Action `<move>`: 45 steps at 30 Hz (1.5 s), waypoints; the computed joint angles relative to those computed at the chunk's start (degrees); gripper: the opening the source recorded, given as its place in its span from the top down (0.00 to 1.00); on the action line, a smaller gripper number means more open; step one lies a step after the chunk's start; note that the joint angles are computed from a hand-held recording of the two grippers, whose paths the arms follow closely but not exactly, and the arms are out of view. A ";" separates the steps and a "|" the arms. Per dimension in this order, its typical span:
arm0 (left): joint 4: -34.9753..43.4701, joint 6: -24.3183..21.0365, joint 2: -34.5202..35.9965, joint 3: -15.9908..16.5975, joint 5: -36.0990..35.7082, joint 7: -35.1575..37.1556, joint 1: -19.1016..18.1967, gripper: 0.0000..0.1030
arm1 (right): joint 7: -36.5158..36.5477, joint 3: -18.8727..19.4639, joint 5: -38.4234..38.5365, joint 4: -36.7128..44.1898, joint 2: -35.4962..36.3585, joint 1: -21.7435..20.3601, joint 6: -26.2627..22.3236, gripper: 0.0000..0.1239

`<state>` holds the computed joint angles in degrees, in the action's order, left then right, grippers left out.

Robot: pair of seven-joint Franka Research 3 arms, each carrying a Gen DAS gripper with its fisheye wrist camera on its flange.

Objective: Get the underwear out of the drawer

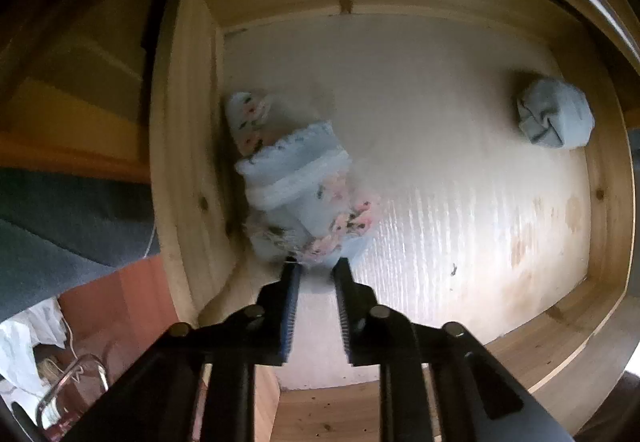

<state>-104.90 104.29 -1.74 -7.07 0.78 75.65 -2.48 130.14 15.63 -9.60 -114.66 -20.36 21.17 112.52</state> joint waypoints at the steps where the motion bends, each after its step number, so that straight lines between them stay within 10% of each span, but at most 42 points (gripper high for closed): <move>1: -0.01 0.07 0.00 0.16 -0.61 0.02 0.15 0.91 | -0.04 -0.04 -0.01 0.01 0.04 0.00 0.06 0.21; 24: -0.58 -5.65 -2.90 0.79 -2.56 2.68 0.52 0.94 | -0.04 0.00 -0.01 -0.14 -0.28 -0.02 0.27 0.21; 33: 2.07 -5.50 -3.13 1.08 -2.28 0.14 1.04 0.63 | 0.09 -0.01 0.22 -0.02 -0.20 0.03 0.39 0.21; 45: 6.38 -6.26 2.17 0.22 -1.19 -3.39 0.79 0.52 | 0.01 -0.03 0.82 -0.11 -0.21 0.07 0.52 0.21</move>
